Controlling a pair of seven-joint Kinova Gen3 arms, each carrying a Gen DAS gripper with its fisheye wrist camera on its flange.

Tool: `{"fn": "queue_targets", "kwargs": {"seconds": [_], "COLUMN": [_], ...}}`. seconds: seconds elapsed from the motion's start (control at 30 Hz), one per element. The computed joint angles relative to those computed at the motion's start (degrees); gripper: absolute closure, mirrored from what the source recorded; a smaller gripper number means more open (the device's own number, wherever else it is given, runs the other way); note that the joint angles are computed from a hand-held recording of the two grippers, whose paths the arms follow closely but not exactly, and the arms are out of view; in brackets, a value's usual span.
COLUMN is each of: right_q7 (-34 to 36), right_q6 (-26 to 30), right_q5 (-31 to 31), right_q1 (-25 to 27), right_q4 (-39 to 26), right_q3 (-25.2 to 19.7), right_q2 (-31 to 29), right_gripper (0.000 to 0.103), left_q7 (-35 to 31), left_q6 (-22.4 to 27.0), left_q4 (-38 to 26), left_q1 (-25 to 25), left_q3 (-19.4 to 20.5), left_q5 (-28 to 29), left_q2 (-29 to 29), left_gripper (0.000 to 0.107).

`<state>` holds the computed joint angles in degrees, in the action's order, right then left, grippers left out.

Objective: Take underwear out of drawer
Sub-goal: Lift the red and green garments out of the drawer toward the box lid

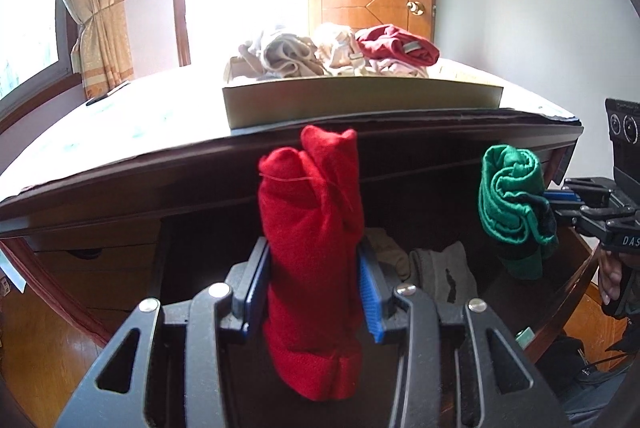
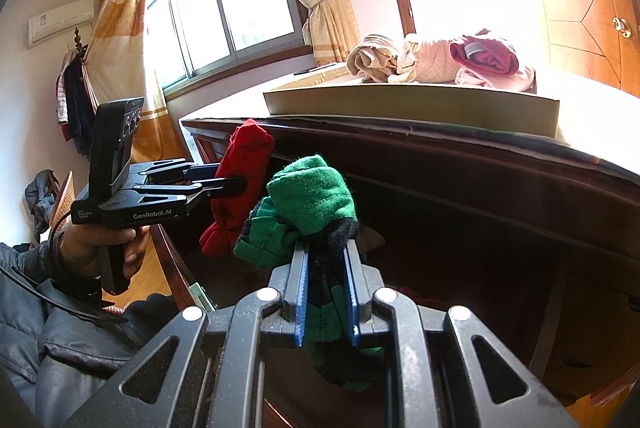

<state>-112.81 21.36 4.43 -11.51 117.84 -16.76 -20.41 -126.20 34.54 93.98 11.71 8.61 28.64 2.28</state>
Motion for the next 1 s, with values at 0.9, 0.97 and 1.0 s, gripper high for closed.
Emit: {"fn": "queue_targets", "kwargs": {"seconds": [0.9,0.97,1.0], "right_q7": [-1.83,-2.25,-2.37], "right_q6": [-9.03,-10.39,-10.92], "right_q5": [-1.0,-1.31,-1.54], "right_q1": [5.66,6.69,6.99], "right_q4": [5.63,6.37,6.69], "right_q3": [-3.76,-4.35,-4.48], "right_q2": [-4.33,-4.86,-5.07], "right_gripper": [0.085,0.085,0.085], "left_q7": [-11.02,-12.36,-13.13], "left_q6": [-7.88,-8.86,-9.18], "left_q4": [5.27,5.91,6.18], "left_q1": [1.56,1.86,2.01], "left_q3": [-1.19,-1.36,-1.51], "left_q5": [11.93,13.11,13.87], "left_q2": [-3.34,-3.7,-3.86], "left_gripper": [0.067,0.067,0.067]}}
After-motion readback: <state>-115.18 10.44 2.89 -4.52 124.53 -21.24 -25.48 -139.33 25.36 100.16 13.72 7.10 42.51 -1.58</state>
